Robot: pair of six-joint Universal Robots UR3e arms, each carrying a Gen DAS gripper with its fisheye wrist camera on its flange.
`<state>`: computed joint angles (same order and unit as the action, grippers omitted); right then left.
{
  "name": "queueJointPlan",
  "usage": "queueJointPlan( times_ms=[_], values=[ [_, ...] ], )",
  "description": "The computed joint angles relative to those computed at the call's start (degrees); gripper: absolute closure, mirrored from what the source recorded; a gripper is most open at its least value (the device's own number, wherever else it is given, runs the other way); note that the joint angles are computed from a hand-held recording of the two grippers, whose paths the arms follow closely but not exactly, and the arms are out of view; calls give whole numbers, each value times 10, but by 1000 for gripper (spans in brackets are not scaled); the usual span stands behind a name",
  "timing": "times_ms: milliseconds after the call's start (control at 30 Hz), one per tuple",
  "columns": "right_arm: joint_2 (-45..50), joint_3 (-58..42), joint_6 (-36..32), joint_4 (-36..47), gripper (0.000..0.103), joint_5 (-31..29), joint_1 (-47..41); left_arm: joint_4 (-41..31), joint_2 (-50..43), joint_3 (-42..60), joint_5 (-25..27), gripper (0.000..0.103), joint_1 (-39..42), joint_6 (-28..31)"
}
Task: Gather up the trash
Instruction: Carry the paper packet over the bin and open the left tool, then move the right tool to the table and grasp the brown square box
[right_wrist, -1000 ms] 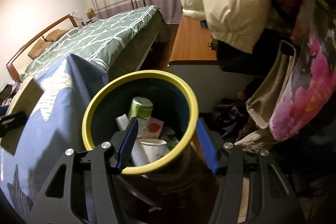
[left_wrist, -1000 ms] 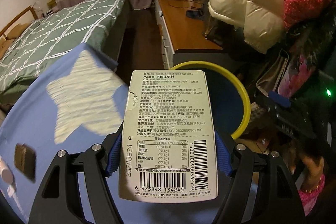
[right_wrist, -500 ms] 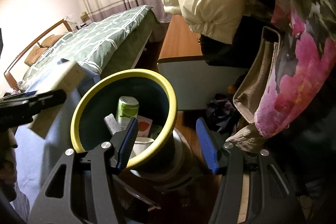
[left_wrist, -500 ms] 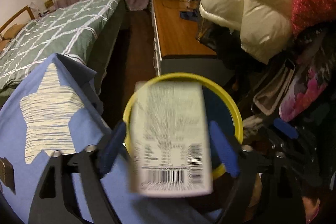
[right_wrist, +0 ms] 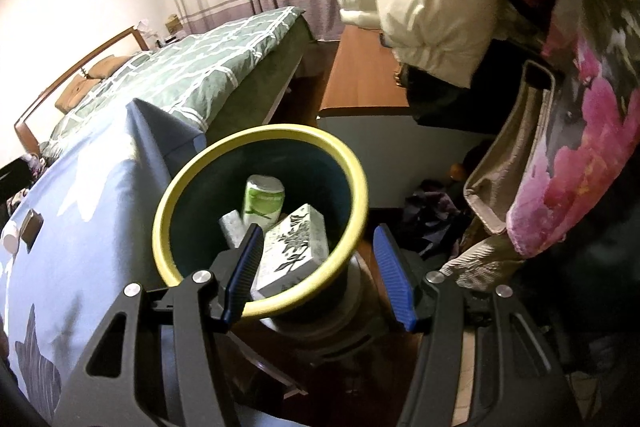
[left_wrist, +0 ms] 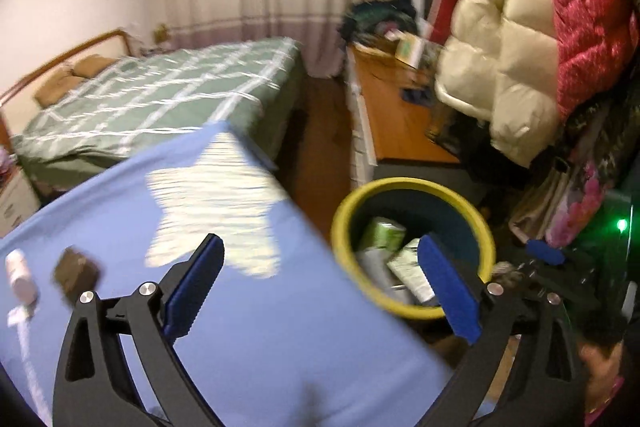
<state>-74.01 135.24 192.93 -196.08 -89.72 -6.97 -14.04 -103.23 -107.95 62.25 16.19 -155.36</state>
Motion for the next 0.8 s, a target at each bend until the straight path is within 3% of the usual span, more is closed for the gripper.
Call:
queueJointPlan(
  times_ms=[100, 333, 533, 800],
  values=[
    [3, -23, 5, 19, 48, -18, 27, 56, 64, -99, -20, 5, 90, 20],
    [16, -95, 17, 75, 45, -67, 104, 69, 155, -204, -110, 5, 342, 89],
    [54, -197, 23, 142, 44, -105, 181, 139, 88, -193, -144, 5, 500, 101],
    [160, -442, 2, 287, 44, -89, 270, 151, -43, -104, -135, 5, 583, 110]
  ],
)
